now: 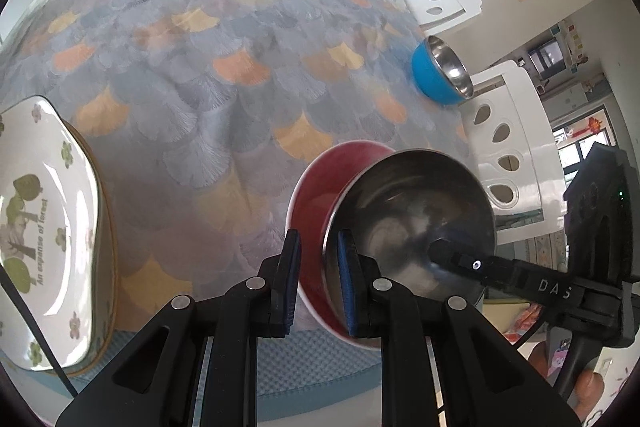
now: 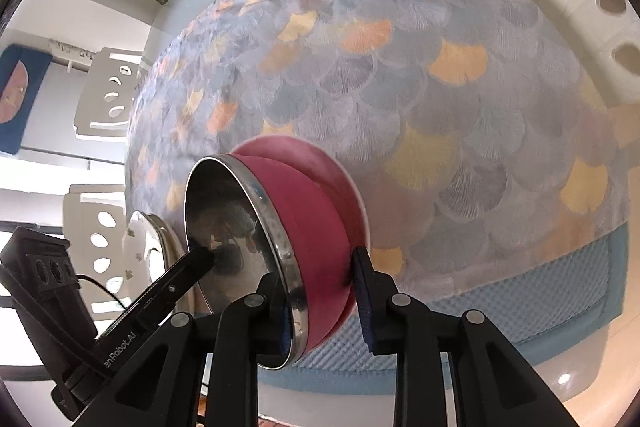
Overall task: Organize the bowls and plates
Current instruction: 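Carry the red steel bowl and lower it into the pink bowl, then open both grippers and move toward the blue-bottomed steel bowl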
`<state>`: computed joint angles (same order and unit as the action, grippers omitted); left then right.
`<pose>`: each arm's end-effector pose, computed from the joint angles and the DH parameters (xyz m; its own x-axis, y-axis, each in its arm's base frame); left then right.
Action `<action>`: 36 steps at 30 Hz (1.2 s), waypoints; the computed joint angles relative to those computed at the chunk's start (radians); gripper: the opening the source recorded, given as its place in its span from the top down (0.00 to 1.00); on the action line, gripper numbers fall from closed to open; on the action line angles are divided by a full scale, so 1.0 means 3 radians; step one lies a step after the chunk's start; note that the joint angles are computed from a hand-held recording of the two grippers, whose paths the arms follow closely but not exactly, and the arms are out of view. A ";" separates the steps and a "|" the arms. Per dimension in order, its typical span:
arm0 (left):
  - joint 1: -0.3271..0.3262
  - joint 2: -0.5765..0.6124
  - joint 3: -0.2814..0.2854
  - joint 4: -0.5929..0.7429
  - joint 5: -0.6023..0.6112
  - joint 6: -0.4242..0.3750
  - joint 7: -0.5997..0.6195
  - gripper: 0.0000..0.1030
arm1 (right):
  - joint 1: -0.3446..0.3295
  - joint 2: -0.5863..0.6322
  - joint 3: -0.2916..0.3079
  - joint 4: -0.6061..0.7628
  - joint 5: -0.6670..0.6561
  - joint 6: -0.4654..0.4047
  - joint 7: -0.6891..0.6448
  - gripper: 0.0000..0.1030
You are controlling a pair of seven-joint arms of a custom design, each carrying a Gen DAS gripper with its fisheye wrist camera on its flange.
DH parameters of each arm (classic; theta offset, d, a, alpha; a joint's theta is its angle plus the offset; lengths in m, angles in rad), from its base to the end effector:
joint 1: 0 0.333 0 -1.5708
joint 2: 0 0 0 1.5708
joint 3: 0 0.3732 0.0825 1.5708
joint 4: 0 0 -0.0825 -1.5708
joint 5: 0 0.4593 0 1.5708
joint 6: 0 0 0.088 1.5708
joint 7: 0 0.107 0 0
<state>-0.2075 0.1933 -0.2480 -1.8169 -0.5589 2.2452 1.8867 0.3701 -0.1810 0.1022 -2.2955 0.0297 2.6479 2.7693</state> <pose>0.6399 -0.3187 0.4877 -0.4571 -0.7658 0.4525 -0.8873 0.3574 -0.2914 0.5160 0.2651 0.5000 -0.5623 -0.6766 -0.4755 -0.6916 0.7000 -0.1781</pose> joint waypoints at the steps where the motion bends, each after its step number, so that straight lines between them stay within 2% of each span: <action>1: 0.0005 -0.0001 0.0002 -0.0002 -0.0009 -0.0003 0.0003 0.85 | -0.0017 0.0006 0.0008 0.0039 -0.0062 -0.0074 0.0007 0.74; 4: 0.0020 0.0008 0.0005 0.0007 -0.0034 -0.0037 0.0040 0.85 | 0.0005 0.0002 -0.0058 0.0052 0.0092 -0.0080 -0.0182 0.66; 7: 0.0018 0.0030 0.0007 0.0025 -0.0014 -0.0049 0.0035 0.85 | 0.0047 0.0027 -0.0117 0.0074 0.0348 -0.0034 -0.0475 0.65; 16: 0.0043 0.0016 0.0014 0.0013 -0.0061 -0.0044 0.0069 0.85 | -0.0126 -0.0047 0.0035 0.0295 -0.0352 -0.0658 -0.0139 0.65; 22: 0.0068 -0.0018 0.0016 0.0005 -0.0125 -0.0044 0.0091 0.85 | -0.0090 -0.0052 0.0011 0.0194 -0.0255 -0.0469 -0.0113 0.65; 25: 0.0085 -0.0092 0.0015 -0.0032 -0.0218 -0.0007 0.0162 0.85 | -0.0107 -0.0126 0.0060 0.0112 -0.0390 -0.0359 0.0026 0.65; 29: 0.0080 -0.0285 0.0007 -0.0112 -0.0354 0.0104 0.0380 0.85 | -0.0219 -0.0318 0.0215 0.0068 -0.0956 -0.0408 0.0414 0.65; 31: 0.0070 -0.0401 0.0004 -0.0136 -0.0522 0.0154 0.0551 0.85 | -0.0330 -0.0489 0.0365 0.0040 -0.1425 -0.0453 0.0755 0.65; 35: -0.0011 -0.0654 0.0006 -0.0102 -0.1059 0.0344 0.1124 0.85 | -0.0648 -0.0955 0.0789 -0.0001 -0.2590 -0.0631 0.1595 0.64; 36: -0.0048 -0.0680 0.0004 -0.0039 -0.1192 0.0398 0.1266 0.85 | -0.0710 -0.1059 0.0873 0.0011 -0.2820 -0.0729 0.1745 0.57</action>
